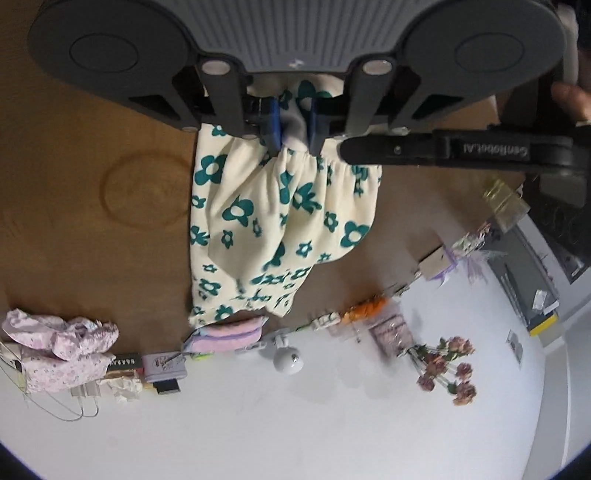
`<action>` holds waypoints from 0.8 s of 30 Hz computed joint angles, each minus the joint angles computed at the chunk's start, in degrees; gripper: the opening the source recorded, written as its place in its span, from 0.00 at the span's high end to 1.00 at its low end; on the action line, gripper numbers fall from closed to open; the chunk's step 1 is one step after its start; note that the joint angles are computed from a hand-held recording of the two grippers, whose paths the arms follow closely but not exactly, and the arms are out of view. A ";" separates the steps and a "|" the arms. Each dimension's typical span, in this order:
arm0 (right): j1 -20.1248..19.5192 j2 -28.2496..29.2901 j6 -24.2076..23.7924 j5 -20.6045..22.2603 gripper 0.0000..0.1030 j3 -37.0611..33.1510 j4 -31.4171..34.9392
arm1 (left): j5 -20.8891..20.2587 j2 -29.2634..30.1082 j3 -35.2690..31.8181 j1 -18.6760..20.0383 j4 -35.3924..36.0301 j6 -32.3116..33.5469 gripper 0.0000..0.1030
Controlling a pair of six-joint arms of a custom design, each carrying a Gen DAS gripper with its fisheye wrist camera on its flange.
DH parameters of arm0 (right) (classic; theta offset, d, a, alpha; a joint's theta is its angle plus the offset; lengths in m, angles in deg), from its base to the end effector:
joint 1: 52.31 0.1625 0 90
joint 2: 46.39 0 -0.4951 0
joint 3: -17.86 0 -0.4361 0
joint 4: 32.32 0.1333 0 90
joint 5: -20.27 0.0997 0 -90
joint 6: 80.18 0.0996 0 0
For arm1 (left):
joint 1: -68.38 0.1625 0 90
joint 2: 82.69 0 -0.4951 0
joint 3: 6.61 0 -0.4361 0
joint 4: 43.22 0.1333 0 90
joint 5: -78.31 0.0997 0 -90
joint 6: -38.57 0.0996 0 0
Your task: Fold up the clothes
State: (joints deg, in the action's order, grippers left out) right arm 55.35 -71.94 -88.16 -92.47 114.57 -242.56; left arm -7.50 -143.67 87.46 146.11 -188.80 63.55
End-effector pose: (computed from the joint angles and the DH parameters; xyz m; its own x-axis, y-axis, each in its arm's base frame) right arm 0.3094 -0.6594 -0.0215 -0.9305 -0.0881 0.3556 -0.3311 0.6179 -0.7132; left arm -0.0190 -0.7487 0.3037 -0.8058 0.5486 -0.2227 0.5920 0.7404 -0.3182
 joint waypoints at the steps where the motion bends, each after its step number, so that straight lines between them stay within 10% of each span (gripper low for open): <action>1: 0.33 -0.63 0.60 0.05 0.88 1.49 0.03 | -0.17 -0.98 0.78 0.08 1.03 0.63 0.65; 8: 3.63 -2.33 -1.13 -0.43 0.77 10.04 -9.63 | -1.94 -6.60 5.47 0.72 0.32 2.27 0.40; 10: 3.74 -1.81 -4.11 0.48 0.50 10.24 -15.27 | -3.16 -6.21 5.43 0.64 -2.90 2.91 0.26; 13: 2.64 -1.21 -3.78 -0.01 0.45 7.95 -14.91 | -3.25 -3.48 2.90 0.39 -3.93 1.65 0.27; 17: 0.96 -0.21 -0.59 -0.74 0.55 5.00 -10.84 | -5.16 -0.50 -0.99 0.76 0.82 0.39 0.73; 18: -0.07 -0.69 2.10 2.14 0.81 5.35 -8.89 | -6.69 -0.39 -1.34 1.12 1.83 0.09 0.87; 19: -1.13 -1.16 4.70 5.18 0.95 5.67 -7.01 | -8.23 -0.28 -1.69 1.47 2.84 -0.18 0.89; 24: -3.23 -2.38 5.79 18.07 0.95 8.11 -10.19 | -15.14 -0.58 -3.91 3.44 7.92 -1.81 0.90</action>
State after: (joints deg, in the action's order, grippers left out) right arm 52.12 -74.32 -82.36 -74.39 122.68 -252.75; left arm -22.63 -144.24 83.55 149.55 -180.88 61.74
